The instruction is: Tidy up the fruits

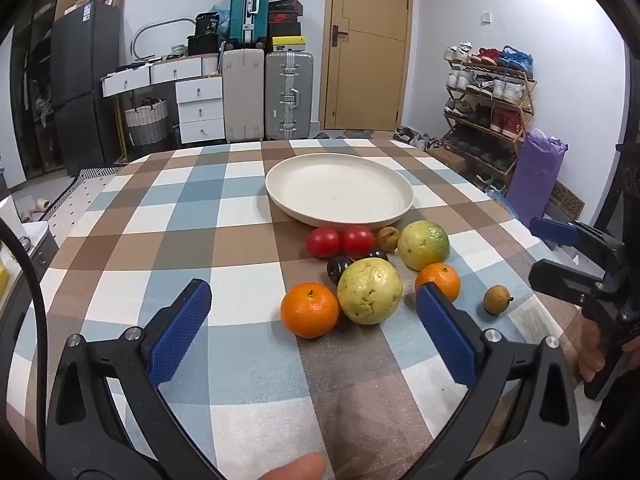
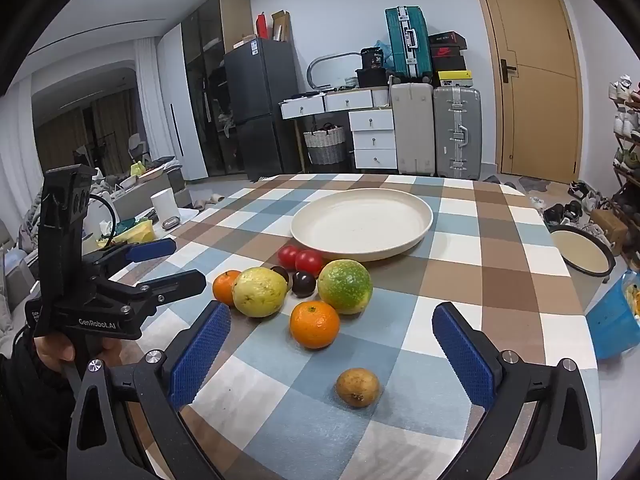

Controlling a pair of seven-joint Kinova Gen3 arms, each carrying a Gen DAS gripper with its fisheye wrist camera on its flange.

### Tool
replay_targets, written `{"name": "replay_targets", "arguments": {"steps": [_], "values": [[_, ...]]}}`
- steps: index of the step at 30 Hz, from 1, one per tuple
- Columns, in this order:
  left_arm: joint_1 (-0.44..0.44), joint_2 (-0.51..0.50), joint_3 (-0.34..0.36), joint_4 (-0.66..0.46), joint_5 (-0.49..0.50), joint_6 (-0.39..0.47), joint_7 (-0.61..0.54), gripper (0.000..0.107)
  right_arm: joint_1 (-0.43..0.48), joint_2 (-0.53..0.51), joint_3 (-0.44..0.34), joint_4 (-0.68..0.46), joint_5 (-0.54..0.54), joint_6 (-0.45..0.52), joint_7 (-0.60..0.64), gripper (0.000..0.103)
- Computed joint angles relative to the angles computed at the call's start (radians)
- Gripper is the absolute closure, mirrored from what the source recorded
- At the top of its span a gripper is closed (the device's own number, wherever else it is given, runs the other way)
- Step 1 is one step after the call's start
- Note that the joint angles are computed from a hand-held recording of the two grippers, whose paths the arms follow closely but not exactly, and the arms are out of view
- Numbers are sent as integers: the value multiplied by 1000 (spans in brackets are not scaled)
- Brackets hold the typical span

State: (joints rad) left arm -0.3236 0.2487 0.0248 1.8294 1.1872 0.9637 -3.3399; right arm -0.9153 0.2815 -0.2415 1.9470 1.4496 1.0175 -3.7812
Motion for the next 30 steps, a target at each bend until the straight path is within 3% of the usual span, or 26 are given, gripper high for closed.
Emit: {"name": "replay_targets", "arguments": {"steps": [11,30], "values": [[-20,42,7,-41,-22,33,3,6,-6,4,-2,1,8,12,-10,0],[-5,9,6,-10,-10,1,9,6,-4,7,0,-4,8,11,-4,0]]}}
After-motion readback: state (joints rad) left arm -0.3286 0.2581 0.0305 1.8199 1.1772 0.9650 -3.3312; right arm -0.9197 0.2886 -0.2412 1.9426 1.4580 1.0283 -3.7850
